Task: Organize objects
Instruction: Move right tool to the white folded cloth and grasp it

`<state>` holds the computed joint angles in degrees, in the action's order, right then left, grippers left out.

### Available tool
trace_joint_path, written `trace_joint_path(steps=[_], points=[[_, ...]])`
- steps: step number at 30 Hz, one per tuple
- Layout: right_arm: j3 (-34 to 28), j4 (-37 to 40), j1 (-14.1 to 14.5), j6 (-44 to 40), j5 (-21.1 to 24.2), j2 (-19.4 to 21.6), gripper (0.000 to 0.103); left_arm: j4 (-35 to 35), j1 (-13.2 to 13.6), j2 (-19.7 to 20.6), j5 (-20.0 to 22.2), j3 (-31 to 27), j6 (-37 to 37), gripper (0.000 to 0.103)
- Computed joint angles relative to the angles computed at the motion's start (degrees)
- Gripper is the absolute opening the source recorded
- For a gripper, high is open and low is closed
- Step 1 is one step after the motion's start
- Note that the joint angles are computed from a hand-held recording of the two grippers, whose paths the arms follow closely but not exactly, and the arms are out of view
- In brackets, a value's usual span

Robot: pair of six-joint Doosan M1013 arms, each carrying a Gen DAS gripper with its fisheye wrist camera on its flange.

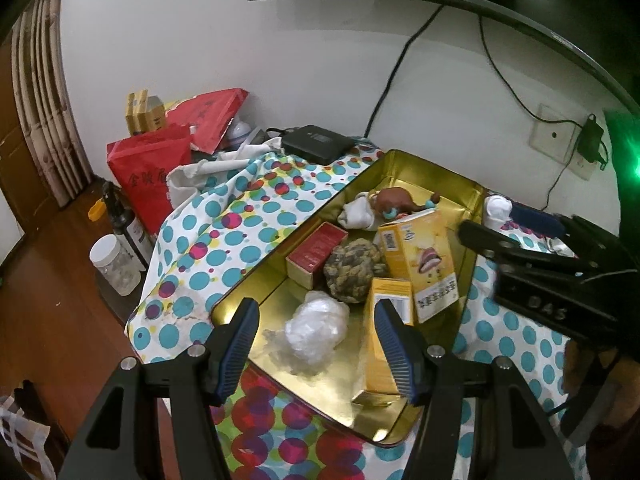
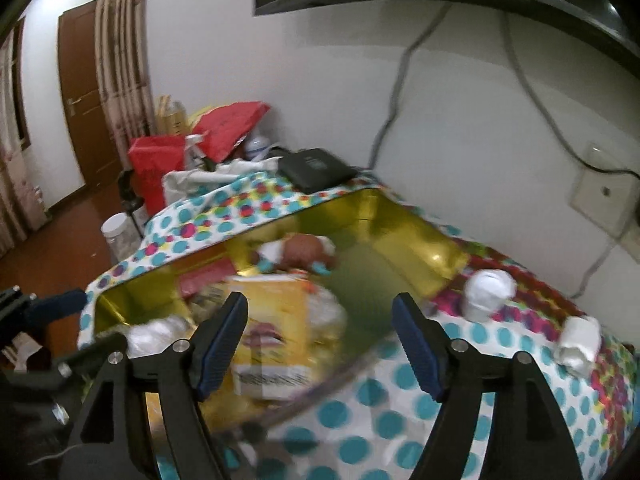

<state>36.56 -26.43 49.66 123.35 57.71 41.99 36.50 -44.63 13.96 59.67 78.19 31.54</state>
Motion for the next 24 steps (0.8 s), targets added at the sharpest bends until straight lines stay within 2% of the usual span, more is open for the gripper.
trace_joint_path(steps=[6, 15, 21, 24], points=[[10.8, -5.8, -1.6, 10.4, -0.9, -5.7, 0.075, 0.5, -1.2, 1.1, -0.1, -1.5, 2.3, 0.062], [22.0, -13.3, -5.2, 24.1, 2.1, -11.3, 0.075, 0.8, -3.0, 2.9, -1.6, -3.9, 7.0, 0.062], [23.8, -12.2, -7.7, 26.5, 3.7, -11.6, 0.075, -1.6, -3.8, 5.1, -2.1, -6.4, 11.7, 0.062], [23.6, -11.4, -8.7, 26.4, 3.0, -11.4, 0.075, -3.0, -4.1, 6.2, -2.2, -7.5, 14.1, 0.062]])
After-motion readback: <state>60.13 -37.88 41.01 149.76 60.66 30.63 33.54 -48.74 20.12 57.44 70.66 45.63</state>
